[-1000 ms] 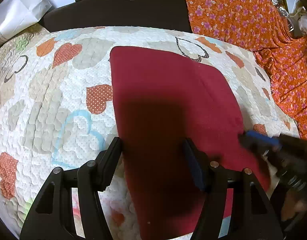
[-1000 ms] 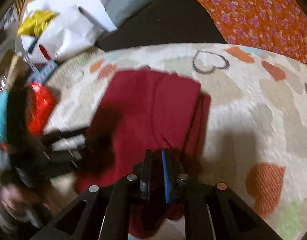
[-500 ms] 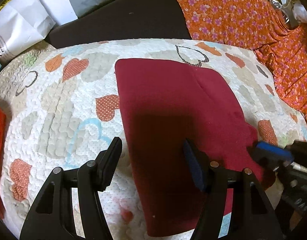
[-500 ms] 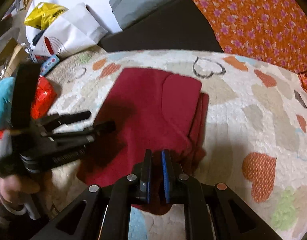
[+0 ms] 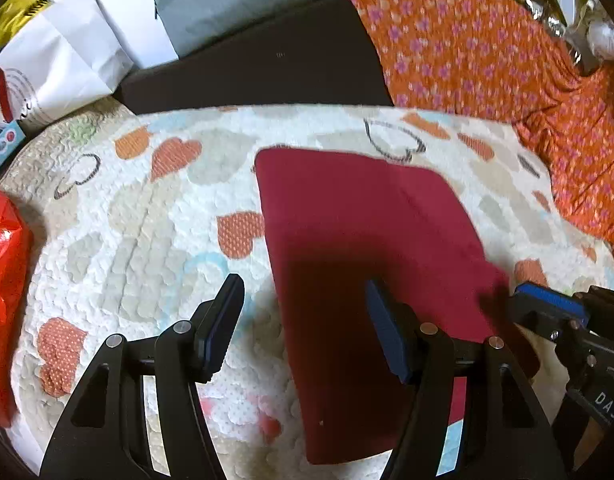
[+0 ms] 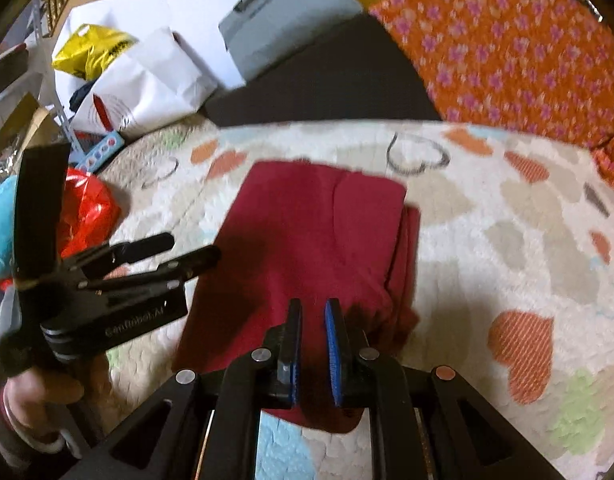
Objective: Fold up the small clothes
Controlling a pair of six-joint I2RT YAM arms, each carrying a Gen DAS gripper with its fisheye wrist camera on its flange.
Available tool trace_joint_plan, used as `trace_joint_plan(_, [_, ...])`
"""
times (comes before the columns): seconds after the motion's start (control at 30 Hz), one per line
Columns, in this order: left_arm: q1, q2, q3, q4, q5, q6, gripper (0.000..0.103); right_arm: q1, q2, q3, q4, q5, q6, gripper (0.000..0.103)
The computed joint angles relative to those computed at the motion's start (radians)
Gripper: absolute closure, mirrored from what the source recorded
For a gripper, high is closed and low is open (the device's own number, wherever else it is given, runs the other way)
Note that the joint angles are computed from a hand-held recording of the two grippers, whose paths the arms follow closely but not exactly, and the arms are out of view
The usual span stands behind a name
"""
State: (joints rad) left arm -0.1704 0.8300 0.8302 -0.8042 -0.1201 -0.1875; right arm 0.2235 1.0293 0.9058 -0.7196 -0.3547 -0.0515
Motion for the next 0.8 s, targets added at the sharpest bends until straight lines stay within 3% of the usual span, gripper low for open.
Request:
trace_joint_plan(0.13, [-0.012, -0.032, 0.002, 0.01, -0.03, 0.001, 0.04, 0.011, -0.012, 0.009, 0.017, 0.02, 0.024, 0.086])
trace_joint_plan(0.23, [-0.02, -0.038, 0.002, 0.013, -0.043, 0.005, 0.04, 0.011, -0.004, 0.005, 0.023, 0.023, 0.036, 0.075])
trace_joint_plan(0.8, [-0.083, -0.041, 0.006, 0.003, -0.107, -0.02, 0.04, 0.004, 0.048, 0.024, 0.036, 0.021, 0.056, 0.073])
